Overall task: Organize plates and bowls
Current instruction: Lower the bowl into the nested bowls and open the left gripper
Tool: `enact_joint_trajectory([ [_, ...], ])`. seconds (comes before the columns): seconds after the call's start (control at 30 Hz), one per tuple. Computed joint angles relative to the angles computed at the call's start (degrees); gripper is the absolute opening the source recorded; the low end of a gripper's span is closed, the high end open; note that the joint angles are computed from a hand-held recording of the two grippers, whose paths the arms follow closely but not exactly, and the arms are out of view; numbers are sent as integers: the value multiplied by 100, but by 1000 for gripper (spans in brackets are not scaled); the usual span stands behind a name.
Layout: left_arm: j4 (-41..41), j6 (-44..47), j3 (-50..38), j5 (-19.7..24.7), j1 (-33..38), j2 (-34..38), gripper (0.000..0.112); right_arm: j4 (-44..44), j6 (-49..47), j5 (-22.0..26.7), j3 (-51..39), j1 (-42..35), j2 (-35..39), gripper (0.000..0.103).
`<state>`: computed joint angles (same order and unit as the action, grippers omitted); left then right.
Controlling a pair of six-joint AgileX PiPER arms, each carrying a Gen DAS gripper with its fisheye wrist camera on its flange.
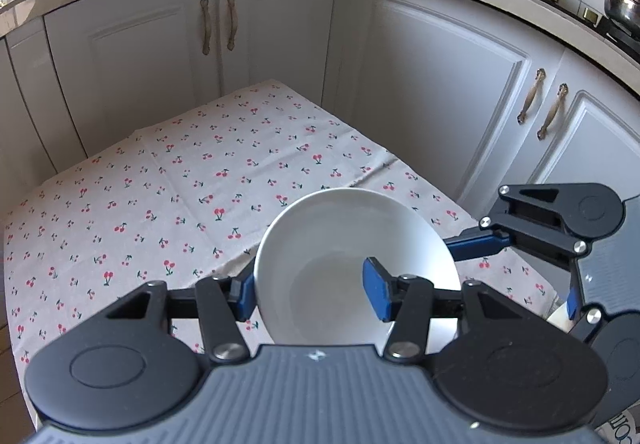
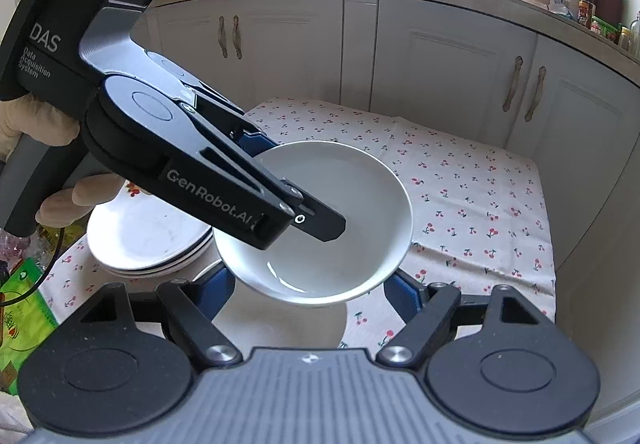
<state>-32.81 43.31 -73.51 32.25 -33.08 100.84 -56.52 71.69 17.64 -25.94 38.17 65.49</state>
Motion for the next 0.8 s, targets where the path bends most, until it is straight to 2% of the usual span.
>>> enact_joint_trajectory([
  [0.13, 35, -51, 209, -20, -31, -161, 52, -170, 376, 150, 115, 267, -135, 85],
  [0.23, 138, -165, 363, -80, -91, -247, 54, -345, 799, 520, 173, 745, -243, 85],
  [0.4, 118, -183, 587, -137, -120, -356, 55, -396, 1107, 640, 265, 1023, -260, 85],
  [0.8, 205, -323, 743, -113, -119, -298, 55, -734, 1789, 474, 472, 1213, -121, 85],
])
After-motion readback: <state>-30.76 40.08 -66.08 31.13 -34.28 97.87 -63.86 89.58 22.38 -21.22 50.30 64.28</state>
